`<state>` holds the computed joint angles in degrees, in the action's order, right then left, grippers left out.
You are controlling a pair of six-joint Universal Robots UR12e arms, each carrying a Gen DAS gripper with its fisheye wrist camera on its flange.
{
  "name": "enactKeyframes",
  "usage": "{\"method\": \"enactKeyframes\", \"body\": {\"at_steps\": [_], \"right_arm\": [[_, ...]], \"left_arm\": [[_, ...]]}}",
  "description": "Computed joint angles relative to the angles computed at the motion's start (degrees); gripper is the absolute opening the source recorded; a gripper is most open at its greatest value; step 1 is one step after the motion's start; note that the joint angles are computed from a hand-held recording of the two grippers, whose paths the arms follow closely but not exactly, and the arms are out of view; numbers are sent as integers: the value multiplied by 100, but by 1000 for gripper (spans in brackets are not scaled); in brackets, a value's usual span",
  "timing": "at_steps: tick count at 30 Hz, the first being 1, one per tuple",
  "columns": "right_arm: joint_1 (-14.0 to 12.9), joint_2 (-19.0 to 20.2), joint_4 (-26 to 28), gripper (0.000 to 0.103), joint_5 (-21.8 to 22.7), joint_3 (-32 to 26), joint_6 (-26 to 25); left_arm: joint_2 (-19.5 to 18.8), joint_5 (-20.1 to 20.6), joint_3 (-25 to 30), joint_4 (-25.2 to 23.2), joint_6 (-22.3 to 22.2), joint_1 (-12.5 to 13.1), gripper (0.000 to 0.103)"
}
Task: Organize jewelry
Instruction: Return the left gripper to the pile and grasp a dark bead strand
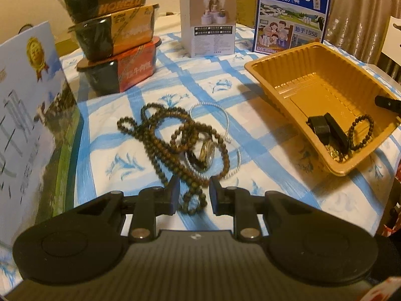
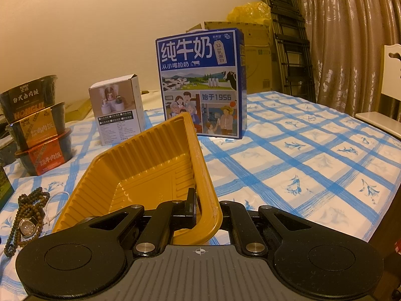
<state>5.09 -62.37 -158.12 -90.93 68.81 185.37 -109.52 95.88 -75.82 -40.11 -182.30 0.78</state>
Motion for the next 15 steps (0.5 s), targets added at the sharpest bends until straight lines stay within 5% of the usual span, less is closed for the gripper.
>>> {"method": "enactKeyframes", "body": {"at_steps": [4, 15], "right_arm": [[3, 3, 2, 7, -5, -5, -2], [2, 3, 2, 7, -7, -2, -3]], "left_arm": [[-132, 18, 156, 88, 104, 17, 22], [-489, -337, 584, 77, -482, 231, 22]]}}
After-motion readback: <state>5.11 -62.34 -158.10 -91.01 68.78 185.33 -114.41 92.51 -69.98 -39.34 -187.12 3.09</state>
